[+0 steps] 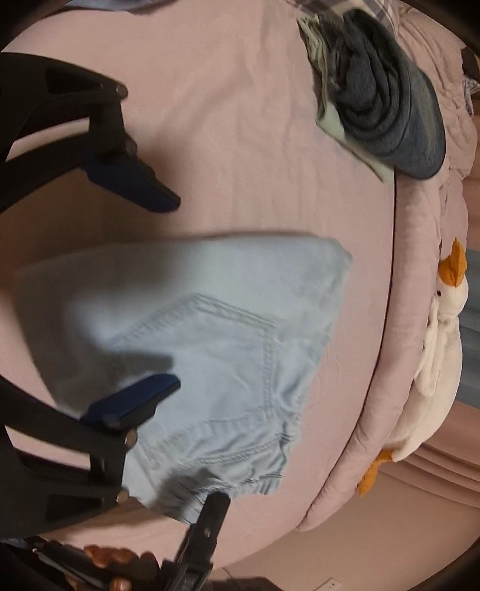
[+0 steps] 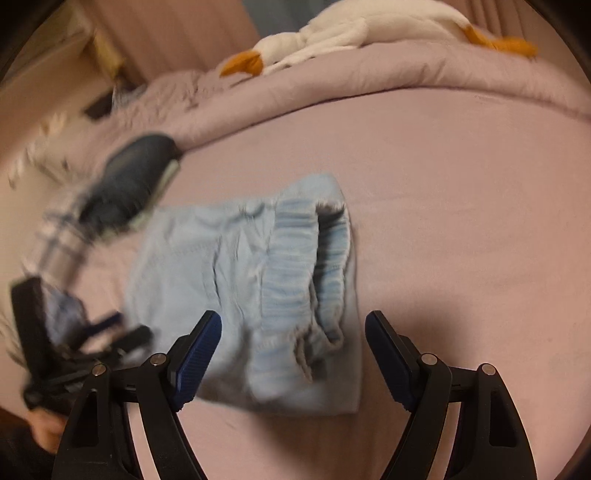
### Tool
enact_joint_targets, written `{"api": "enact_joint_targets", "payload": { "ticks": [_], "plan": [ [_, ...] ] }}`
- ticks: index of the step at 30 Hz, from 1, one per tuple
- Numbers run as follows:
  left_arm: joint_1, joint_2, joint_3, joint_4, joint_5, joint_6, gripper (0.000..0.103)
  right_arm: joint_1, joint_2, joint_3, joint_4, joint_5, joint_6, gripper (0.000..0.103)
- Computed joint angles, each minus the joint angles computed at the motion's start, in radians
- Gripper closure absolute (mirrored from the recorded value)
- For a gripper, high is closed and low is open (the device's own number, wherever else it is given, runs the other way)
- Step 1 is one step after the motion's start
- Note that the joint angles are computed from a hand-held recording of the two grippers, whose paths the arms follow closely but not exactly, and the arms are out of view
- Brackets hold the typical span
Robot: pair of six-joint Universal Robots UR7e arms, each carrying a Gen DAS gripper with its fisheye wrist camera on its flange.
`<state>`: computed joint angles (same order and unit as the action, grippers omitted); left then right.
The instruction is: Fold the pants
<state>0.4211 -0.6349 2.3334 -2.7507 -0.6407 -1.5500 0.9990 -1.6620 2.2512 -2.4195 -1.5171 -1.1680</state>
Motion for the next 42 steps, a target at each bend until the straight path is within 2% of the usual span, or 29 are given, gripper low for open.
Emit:
{"api": "enact_joint_targets", "payload": {
  "ticks": [2,4,5,7,10,15,19,21,23,24,25,26,27,28,29,30,33,38,42],
  "plan": [
    [0.024,0.008,-0.010,-0.047,0.000,0.054,0.035,0.006,0.024,-0.019,0.003,0.002,0.047,0.025],
    [0.049,0.018,-0.021,-0.079,-0.003,0.099,0.043,0.015,0.047,-0.022,-0.020,-0.017,0.068,0.035],
    [0.062,0.028,-0.025,-0.099,-0.002,0.123,0.043,0.018,0.059,-0.025,-0.017,-0.027,0.064,0.038],
    [0.070,0.035,-0.021,-0.131,0.008,0.147,0.042,0.025,0.081,-0.015,-0.062,-0.068,0.059,0.038],
    [0.071,0.027,-0.019,-0.134,0.006,0.155,0.042,0.018,0.095,-0.026,-0.057,-0.068,0.041,0.038],
    [0.082,-0.009,0.003,-0.143,0.039,0.141,0.040,0.039,0.062,-0.017,-0.073,-0.095,0.044,0.038],
    [0.119,-0.001,-0.007,-0.246,0.075,0.273,0.040,0.028,-0.038,0.093,-0.226,-0.001,-0.145,0.038],
    [0.133,0.013,-0.021,-0.293,0.097,0.351,0.043,0.011,-0.093,0.132,-0.205,0.061,-0.281,0.038],
    [0.155,0.017,-0.044,-0.280,0.110,0.397,0.048,-0.024,-0.145,0.178,-0.191,0.129,-0.422,0.040],
    [0.165,0.019,-0.050,-0.284,0.111,0.417,0.049,-0.041,-0.163,0.187,-0.161,0.154,-0.478,0.043],
    [0.177,0.018,-0.057,-0.280,0.106,0.436,0.050,-0.050,-0.174,0.189,-0.126,0.160,-0.520,0.052],
    [0.193,0.017,-0.072,-0.250,0.098,0.447,0.051,-0.054,-0.174,0.201,-0.122,0.141,-0.566,0.060],
    [0.207,0.017,-0.077,-0.255,0.086,0.463,0.051,-0.055,-0.163,0.212,-0.146,0.110,-0.595,0.063],
    [0.222,0.018,-0.081,-0.271,0.068,0.477,0.050,-0.048,-0.148,0.222,-0.178,0.078,-0.604,0.071],
    [0.232,0.018,-0.082,-0.283,0.055,0.483,0.048,-0.037,-0.112,0.232,-0.234,0.020,-0.598,0.073],
    [0.236,0.018,-0.076,-0.310,0.052,0.489,0.048,-0.034,-0.093,0.234,-0.248,-0.003,-0.583,0.075],
    [0.226,0.015,-0.063,-0.321,0.052,0.473,0.048,-0.040,-0.081,0.216,-0.214,-0.008,-0.546,0.075],
    [0.166,-0.015,-0.028,-0.239,0.067,0.365,0.049,-0.024,-0.092,0.190,-0.155,-0.022,-0.523,0.075],
    [0.125,-0.040,-0.013,-0.131,0.061,0.289,0.050,-0.024,-0.109,0.142,-0.058,0.046,-0.468,0.075]
  ]
}}
